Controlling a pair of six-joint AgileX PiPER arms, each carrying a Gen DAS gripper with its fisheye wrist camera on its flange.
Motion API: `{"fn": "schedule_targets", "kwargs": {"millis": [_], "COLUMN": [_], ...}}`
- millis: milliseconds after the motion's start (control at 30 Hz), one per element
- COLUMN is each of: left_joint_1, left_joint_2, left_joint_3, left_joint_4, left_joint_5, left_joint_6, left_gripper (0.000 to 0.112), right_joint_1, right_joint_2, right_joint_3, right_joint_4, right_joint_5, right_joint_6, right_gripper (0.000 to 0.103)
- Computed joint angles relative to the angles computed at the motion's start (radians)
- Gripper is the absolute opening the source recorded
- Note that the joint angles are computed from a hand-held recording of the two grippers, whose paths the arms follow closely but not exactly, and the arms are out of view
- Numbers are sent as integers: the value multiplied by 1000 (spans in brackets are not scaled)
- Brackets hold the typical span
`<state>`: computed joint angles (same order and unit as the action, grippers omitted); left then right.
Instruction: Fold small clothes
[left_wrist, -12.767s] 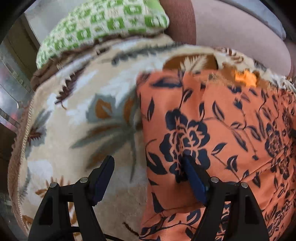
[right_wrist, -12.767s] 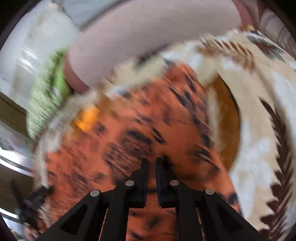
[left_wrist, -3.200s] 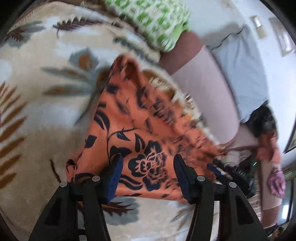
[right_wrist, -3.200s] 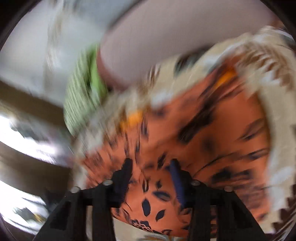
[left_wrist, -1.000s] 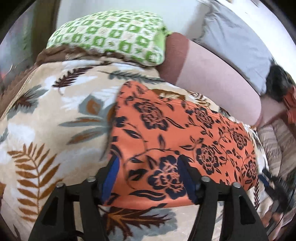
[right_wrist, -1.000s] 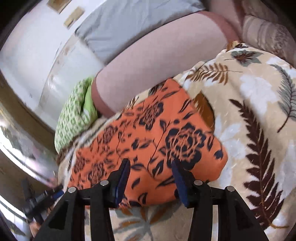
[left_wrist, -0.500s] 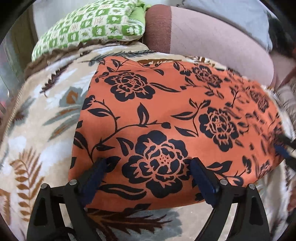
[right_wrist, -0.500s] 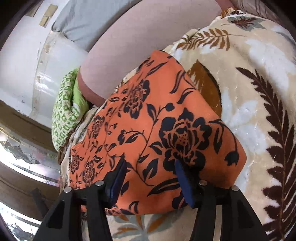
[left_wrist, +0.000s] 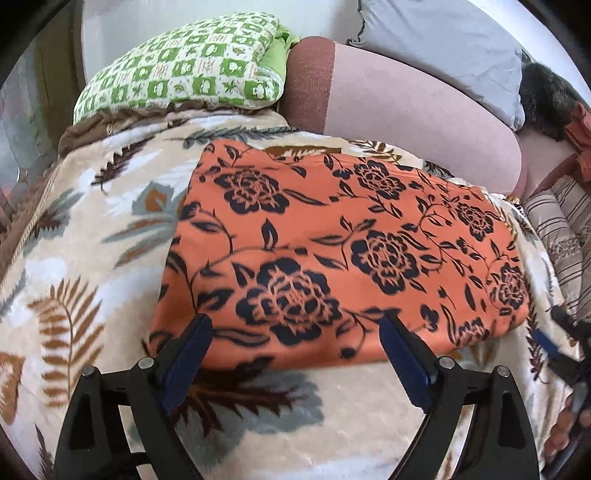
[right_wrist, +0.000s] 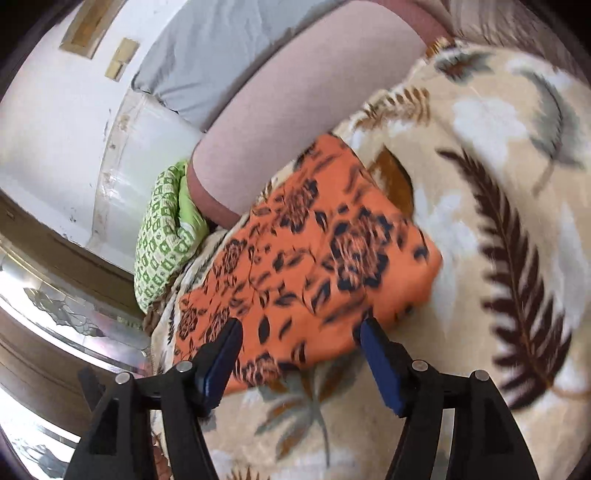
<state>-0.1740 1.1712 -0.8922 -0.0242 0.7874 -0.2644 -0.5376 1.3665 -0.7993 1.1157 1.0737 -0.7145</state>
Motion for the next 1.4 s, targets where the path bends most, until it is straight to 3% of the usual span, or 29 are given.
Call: {"fn": "schedule_targets", "kwargs": {"millis": [167,333,533,800,1000,1167,1233,1300,1400], "left_joint_1": [92,215,316,455,475,509,517,499,472], "left_joint_2": [-54,12,122,117,190,213,215,222,228], "left_joint_3": [53,75,72,88,52,60,71,67,89], "left_joint_4": [-152,-327,-457,-574,-633,-771,-818,-793,-796], "left_joint_5": [68,128,133,111,71,47,44,36,-15], "left_joint_6": [58,172,284,340,380,482,530,522,516], "left_gripper": [92,92,92,92,92,92,80,57,57], "right_joint_1": [-21,14,12,-6,36,74,102,113,154], "right_joint_2": [35,101,152,238,242,239,247,247,243], "right_joint_3": [48,64,40,13,19,28,16,11,-10], "right_joint_4": [53,106,149,219,310,392,385,385,345], "right_joint_5": [26,15,-67,-121,-188,-225,-261,-276,-336], "right_joint_6": [3,16,21,7,-95,-209,-210,-205,-141], "right_gripper": [70,70,70,70,70,68,66,66,67]}}
